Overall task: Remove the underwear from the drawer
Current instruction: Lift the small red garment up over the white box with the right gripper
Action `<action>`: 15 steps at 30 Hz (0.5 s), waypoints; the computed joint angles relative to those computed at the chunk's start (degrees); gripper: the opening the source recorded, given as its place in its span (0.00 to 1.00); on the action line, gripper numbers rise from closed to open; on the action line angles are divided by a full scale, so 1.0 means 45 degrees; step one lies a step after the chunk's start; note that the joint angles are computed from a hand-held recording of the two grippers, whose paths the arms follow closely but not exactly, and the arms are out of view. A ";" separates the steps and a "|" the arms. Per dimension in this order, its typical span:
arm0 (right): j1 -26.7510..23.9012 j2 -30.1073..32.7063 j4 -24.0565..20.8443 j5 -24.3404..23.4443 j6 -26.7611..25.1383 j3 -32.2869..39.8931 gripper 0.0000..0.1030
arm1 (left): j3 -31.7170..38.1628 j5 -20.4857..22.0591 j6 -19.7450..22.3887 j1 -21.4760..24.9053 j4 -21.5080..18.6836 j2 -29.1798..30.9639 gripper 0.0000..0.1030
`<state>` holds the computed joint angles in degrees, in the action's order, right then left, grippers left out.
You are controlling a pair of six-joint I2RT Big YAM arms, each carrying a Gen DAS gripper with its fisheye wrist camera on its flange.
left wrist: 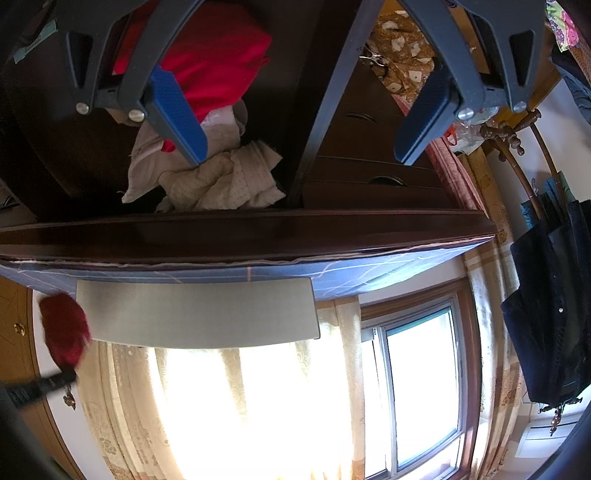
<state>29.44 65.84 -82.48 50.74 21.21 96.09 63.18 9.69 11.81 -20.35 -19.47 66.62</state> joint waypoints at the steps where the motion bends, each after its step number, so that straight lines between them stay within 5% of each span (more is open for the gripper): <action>1: -0.0203 0.0137 0.0192 -0.0010 -0.0382 0.0279 0.03 | 0.0005 -0.0009 -0.0012 -0.0010 0.0004 0.0012 1.00; 8: -0.2319 0.1592 0.1893 -0.0961 -0.3014 0.2801 0.03 | 0.0020 0.0007 0.0006 -0.0010 -0.0008 0.0020 1.00; 15: -0.4397 0.3935 0.2340 -0.1525 -0.4522 0.5800 0.03 | 0.0058 0.0070 0.0040 -0.0007 -0.0014 0.0078 1.00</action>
